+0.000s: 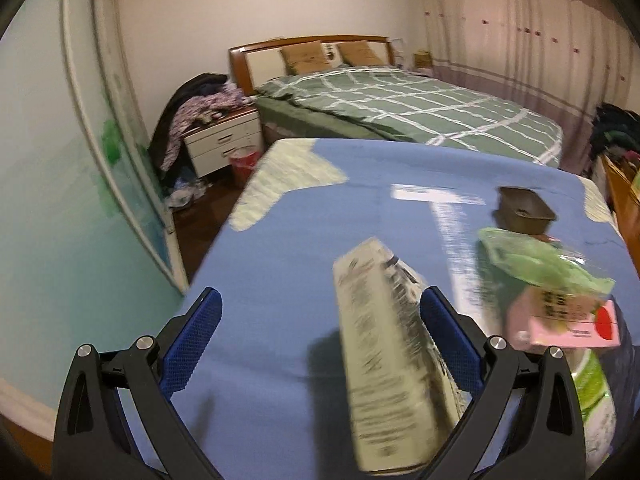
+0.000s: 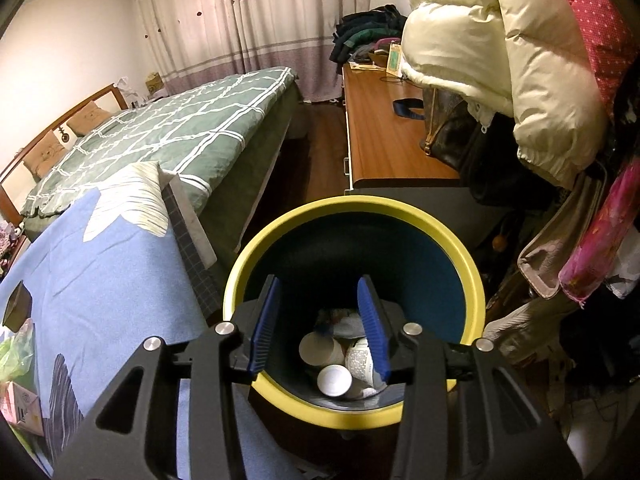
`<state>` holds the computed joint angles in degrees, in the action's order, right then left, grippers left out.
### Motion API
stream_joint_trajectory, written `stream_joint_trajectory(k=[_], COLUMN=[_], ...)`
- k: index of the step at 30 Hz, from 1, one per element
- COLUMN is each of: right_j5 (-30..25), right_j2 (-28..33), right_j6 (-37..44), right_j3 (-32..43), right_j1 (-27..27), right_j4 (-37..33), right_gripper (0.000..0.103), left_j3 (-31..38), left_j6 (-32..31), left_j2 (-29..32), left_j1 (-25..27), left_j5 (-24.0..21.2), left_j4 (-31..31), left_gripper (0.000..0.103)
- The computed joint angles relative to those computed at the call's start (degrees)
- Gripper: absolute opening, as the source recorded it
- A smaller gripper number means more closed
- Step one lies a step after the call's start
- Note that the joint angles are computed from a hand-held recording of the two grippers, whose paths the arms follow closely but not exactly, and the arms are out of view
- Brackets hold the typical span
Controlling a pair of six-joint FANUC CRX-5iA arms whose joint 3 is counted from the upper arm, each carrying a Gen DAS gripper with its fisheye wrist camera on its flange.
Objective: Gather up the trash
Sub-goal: 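Grasp the tall flower-print cream box with the left gripper, then carry the flower-print box over the bin and open the left gripper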
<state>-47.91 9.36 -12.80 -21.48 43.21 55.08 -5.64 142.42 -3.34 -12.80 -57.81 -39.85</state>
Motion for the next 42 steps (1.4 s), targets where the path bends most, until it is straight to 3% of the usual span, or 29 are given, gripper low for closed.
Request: stream_joint_trajectory(k=[7, 16, 22, 23, 26, 34, 42], right_j5=[0.1, 0.7, 1.5, 1.5, 1.7, 2.6, 3.1], right_j2=[0.1, -0.1, -0.3, -0.3, -0.4, -0.9, -4.4], right_j6=[0.1, 0.1, -0.2, -0.2, -0.5, -1.3, -1.9], right_j3=[0.2, 0.0, -0.3, -0.2, -0.4, -1.3, -4.7], right_j1=[0.1, 0.1, 0.0, 0.0, -0.1, -0.3, 0.7], right_j4=[0.2, 0.5, 0.8, 0.8, 1.1, 2.0, 4.3], right_gripper=[0.039, 0.039, 0.039, 0.039, 0.039, 0.039, 0.039], left_j3=[-3.0, -0.9, -1.5, -2.0, -3.3, -4.1, -0.6], left_j6=[-1.9, -2.5, -3.0, -3.9, -6.6, -7.2, -9.4], left_j2=[-2.3, 2.4, 2.8, 2.7, 2.4, -0.4, -1.9], left_j1=[2.4, 0.6, 2.4, 3.0, 4.8, 3.1, -2.5], left_j5=[2.2, 0.5, 1.0, 1.8, 3.8, 5.3, 5.6], left_j4=[4.4, 6.8, 8.8, 9.9, 13.4, 13.1, 11.8], left_gripper=[0.098, 0.098, 0.098, 0.096, 0.072, 0.071, 0.071])
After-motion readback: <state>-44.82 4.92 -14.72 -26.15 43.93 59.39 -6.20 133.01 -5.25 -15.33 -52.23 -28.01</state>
